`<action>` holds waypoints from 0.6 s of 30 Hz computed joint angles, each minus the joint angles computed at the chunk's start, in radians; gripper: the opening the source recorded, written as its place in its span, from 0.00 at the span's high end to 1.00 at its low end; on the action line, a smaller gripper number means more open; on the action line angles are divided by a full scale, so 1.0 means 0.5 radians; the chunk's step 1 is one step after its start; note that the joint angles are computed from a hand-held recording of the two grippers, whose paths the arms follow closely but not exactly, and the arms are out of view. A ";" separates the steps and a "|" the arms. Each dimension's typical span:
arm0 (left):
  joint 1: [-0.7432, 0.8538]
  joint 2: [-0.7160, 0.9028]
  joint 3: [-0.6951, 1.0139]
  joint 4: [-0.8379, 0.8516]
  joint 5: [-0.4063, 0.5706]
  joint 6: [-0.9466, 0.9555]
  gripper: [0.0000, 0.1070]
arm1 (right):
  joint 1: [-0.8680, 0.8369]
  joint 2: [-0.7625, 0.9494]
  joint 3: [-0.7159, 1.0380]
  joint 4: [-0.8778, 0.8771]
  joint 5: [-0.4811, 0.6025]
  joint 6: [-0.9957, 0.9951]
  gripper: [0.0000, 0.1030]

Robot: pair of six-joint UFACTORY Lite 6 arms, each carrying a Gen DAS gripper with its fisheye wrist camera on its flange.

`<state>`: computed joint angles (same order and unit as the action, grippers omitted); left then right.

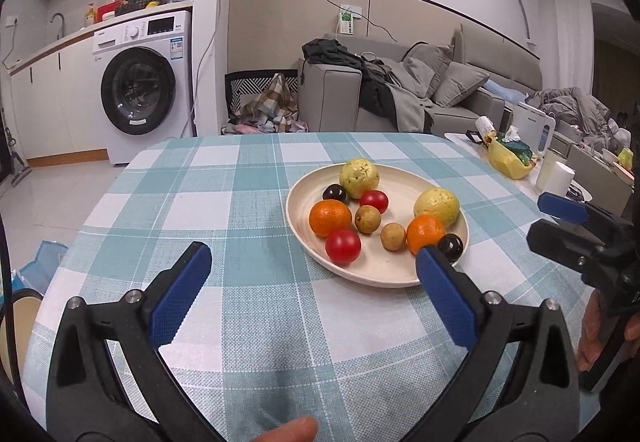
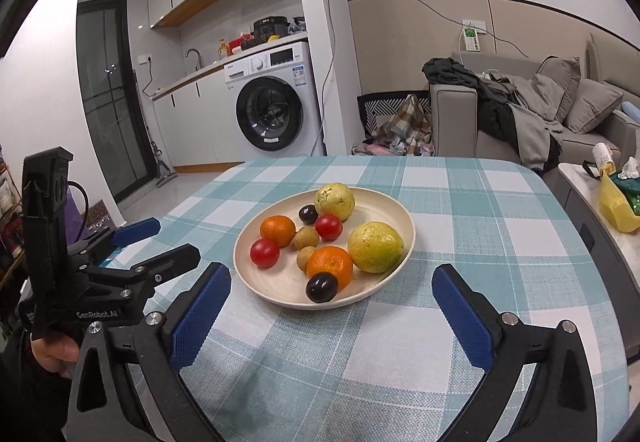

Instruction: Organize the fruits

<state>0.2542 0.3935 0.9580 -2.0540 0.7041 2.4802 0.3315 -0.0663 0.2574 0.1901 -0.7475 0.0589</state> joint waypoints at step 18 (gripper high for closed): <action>0.039 -0.150 -0.203 -0.144 0.147 0.216 0.05 | 0.110 -0.109 -0.198 0.203 -0.257 -0.125 0.00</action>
